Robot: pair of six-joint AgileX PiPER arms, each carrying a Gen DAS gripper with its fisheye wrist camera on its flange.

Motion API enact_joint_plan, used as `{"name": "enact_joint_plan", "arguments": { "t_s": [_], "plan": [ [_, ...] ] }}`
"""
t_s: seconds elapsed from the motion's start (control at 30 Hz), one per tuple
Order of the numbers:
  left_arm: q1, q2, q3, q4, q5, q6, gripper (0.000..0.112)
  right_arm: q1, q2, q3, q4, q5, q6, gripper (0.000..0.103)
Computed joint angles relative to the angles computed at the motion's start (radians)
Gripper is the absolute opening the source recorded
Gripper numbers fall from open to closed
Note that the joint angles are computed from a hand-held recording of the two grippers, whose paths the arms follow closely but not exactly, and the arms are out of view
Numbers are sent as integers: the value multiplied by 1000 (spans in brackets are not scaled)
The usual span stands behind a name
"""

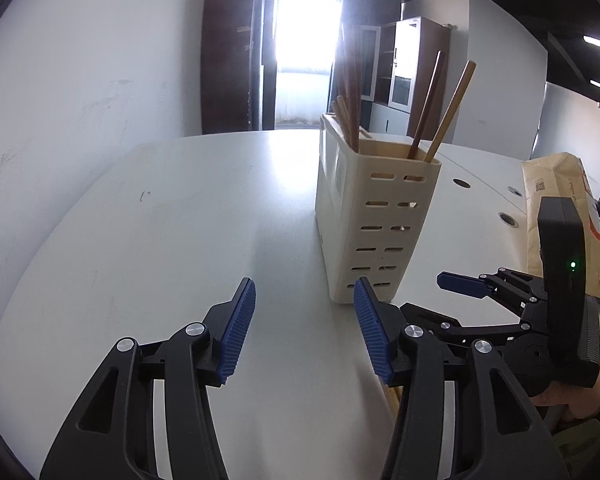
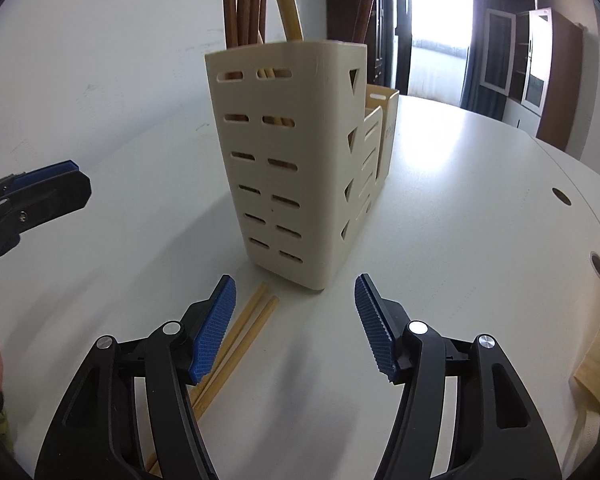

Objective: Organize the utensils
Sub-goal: 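Move both open tools back down toward the last chopsticks beside the holder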

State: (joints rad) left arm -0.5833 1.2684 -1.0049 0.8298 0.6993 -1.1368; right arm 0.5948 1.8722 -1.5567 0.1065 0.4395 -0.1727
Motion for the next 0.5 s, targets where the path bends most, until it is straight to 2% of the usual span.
{"name": "enact_joint_plan", "arguments": {
  "t_s": [0.33,0.5],
  "plan": [
    [18,-4,20,9,-8,-8,51,28,63,-54,-109,85,144,62],
    [8,-9,21,20,-6,-17,52,41,81,-41,-129,85,168,62]
  ]
}}
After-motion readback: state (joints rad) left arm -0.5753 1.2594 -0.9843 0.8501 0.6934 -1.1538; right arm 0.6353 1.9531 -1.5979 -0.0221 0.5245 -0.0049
